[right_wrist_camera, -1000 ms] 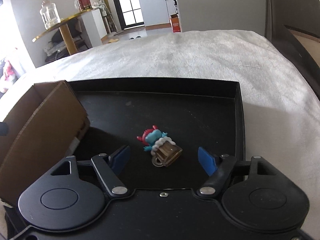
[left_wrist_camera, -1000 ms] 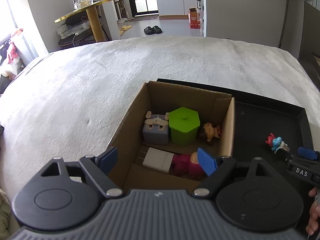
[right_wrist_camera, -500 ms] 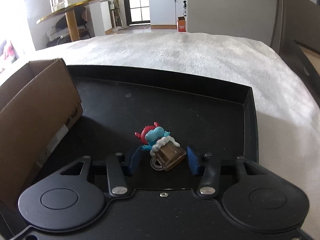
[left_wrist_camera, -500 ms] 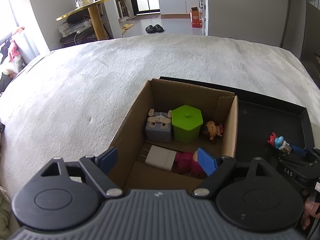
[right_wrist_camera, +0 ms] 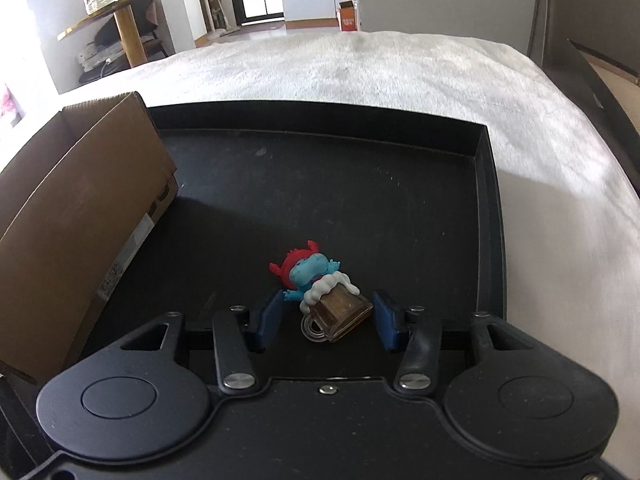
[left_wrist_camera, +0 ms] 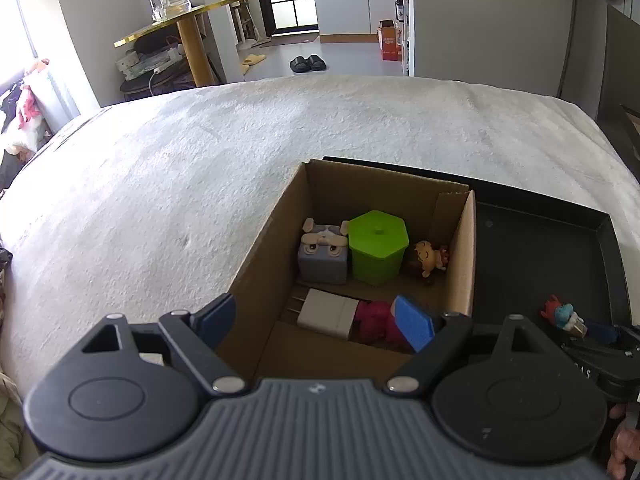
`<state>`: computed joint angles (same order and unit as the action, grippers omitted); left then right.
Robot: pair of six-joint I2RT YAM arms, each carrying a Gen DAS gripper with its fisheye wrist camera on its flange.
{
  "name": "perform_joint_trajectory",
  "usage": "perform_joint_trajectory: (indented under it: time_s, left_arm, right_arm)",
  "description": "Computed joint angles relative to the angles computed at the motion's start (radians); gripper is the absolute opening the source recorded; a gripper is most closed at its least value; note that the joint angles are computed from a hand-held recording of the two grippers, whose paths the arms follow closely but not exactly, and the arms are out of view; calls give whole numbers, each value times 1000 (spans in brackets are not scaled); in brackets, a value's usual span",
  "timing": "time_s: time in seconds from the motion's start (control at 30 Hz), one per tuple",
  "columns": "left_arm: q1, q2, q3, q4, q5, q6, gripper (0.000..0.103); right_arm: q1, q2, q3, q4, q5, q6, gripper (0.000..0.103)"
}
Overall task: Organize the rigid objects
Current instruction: 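Move the right gripper over the red-and-blue mug figure on the tray, then lower the right gripper onto the red-and-blue figure and close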
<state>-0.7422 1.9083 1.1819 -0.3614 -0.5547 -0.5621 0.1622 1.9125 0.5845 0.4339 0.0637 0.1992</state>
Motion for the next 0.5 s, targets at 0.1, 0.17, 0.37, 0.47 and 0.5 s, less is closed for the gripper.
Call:
perform_joint_trajectory:
  time_s: [0.1,0.17,0.37,0.47,0.5]
  left_arm:
    - [-1,8,3,3,-15,20,86]
    - [0,12,5,8,-18,28,86]
    - [13,6,-14,56,-31,62,86]
    - [23,10,-21,76,-38,72,86]
    - [29,12,-24,81,-33,74,86]
  right_arm:
    - [3,-4,3,-15,-27,17,60]
    - [11,-7,-5,-9,-33,14,60]
    - [30,-3,6,-18,-32,6,60]
    - [31,3,4,-3,-13,0,62]
    - [32,6,3,5,-4,-3,63]
